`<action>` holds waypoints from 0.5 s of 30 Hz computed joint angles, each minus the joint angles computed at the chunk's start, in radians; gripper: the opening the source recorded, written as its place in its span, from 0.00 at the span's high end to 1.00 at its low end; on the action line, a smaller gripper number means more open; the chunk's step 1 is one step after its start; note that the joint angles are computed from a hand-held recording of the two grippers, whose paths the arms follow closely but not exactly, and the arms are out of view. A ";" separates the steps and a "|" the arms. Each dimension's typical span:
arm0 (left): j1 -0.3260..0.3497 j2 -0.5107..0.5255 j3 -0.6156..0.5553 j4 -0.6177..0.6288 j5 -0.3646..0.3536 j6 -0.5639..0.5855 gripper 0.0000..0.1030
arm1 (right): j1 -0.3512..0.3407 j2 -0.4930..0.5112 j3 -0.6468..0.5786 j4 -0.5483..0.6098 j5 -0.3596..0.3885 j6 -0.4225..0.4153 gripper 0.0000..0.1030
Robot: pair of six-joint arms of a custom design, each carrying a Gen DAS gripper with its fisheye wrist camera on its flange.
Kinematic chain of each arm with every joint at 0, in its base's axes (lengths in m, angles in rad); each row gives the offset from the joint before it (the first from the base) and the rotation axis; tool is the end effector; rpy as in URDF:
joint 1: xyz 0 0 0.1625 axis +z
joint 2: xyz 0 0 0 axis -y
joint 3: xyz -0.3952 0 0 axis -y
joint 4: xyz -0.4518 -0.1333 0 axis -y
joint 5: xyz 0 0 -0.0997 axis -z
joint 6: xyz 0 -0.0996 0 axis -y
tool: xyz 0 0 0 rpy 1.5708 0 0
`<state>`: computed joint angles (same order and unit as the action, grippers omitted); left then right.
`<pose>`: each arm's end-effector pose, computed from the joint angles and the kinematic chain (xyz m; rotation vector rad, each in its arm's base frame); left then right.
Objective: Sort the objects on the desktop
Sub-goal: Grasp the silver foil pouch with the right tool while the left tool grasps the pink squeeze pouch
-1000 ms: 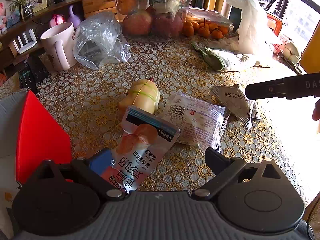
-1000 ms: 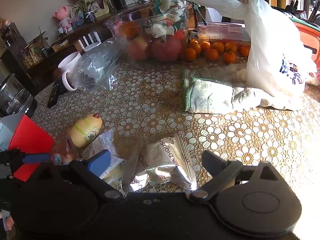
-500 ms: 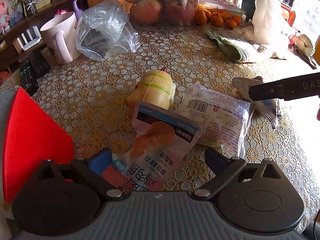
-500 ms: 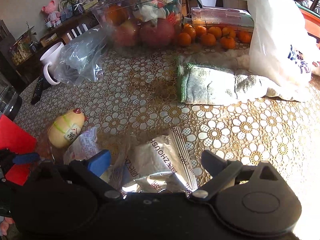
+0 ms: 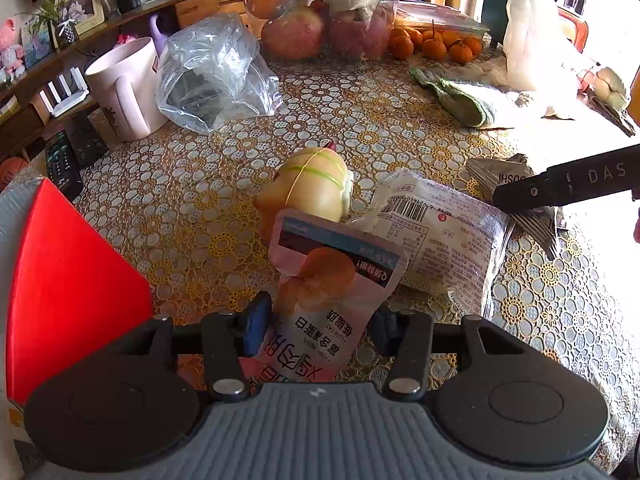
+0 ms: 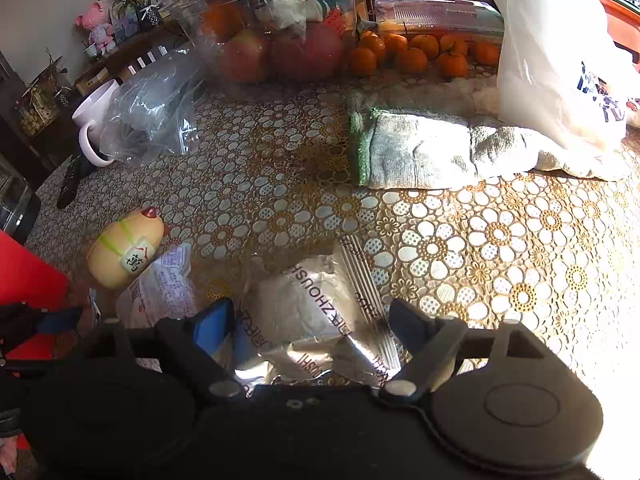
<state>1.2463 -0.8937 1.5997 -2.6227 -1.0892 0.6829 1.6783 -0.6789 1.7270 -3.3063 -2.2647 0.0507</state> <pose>-0.0579 -0.7350 0.1282 1.1528 2.3220 -0.3319 0.1399 -0.6475 0.0233 -0.2380 -2.3649 0.9084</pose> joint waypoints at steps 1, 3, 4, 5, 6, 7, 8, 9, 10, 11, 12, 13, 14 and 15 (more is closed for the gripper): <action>-0.001 -0.001 0.007 -0.012 0.002 0.014 0.54 | -0.001 -0.003 0.002 0.007 0.004 0.010 0.23; -0.004 -0.006 0.022 -0.035 0.005 0.038 0.59 | 0.002 -0.001 0.002 0.003 -0.005 0.011 0.30; -0.005 -0.009 0.026 -0.040 0.007 0.036 0.60 | 0.004 -0.002 0.004 -0.003 -0.006 0.002 0.31; -0.005 -0.011 0.028 -0.040 0.005 0.032 0.60 | 0.005 -0.003 0.007 -0.009 -0.003 -0.005 0.37; -0.004 -0.014 0.028 -0.036 0.001 0.028 0.62 | 0.007 -0.005 0.010 -0.016 -0.002 -0.011 0.40; -0.004 -0.016 0.029 -0.032 -0.004 0.027 0.65 | 0.011 -0.005 0.011 -0.022 -0.007 -0.017 0.41; -0.004 -0.019 0.031 -0.031 -0.007 0.027 0.66 | 0.014 -0.006 0.010 -0.018 -0.013 -0.015 0.44; -0.005 -0.022 0.034 -0.033 -0.009 0.027 0.68 | 0.016 -0.005 0.010 -0.019 -0.018 -0.017 0.45; -0.005 -0.026 0.036 -0.033 -0.014 0.026 0.69 | 0.017 -0.004 0.011 -0.021 -0.020 -0.019 0.45; -0.005 -0.031 0.038 -0.027 -0.020 0.024 0.69 | 0.018 -0.004 0.013 -0.025 -0.022 -0.024 0.46; -0.005 -0.035 0.039 -0.019 -0.027 0.022 0.70 | 0.019 -0.006 0.017 -0.028 -0.025 -0.026 0.46; -0.006 -0.039 0.042 -0.017 -0.029 0.021 0.71 | 0.021 -0.008 0.021 -0.029 -0.026 -0.024 0.46; -0.007 -0.043 0.045 -0.017 -0.031 0.021 0.72 | 0.022 -0.013 0.027 -0.030 -0.024 -0.022 0.47; -0.007 -0.048 0.048 -0.016 -0.036 0.020 0.72 | 0.023 -0.017 0.033 -0.031 -0.023 -0.022 0.47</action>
<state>1.2391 -0.9416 1.6479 -2.6386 -1.1250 0.7026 1.7015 -0.6959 1.7596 -3.3372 -2.2877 0.0292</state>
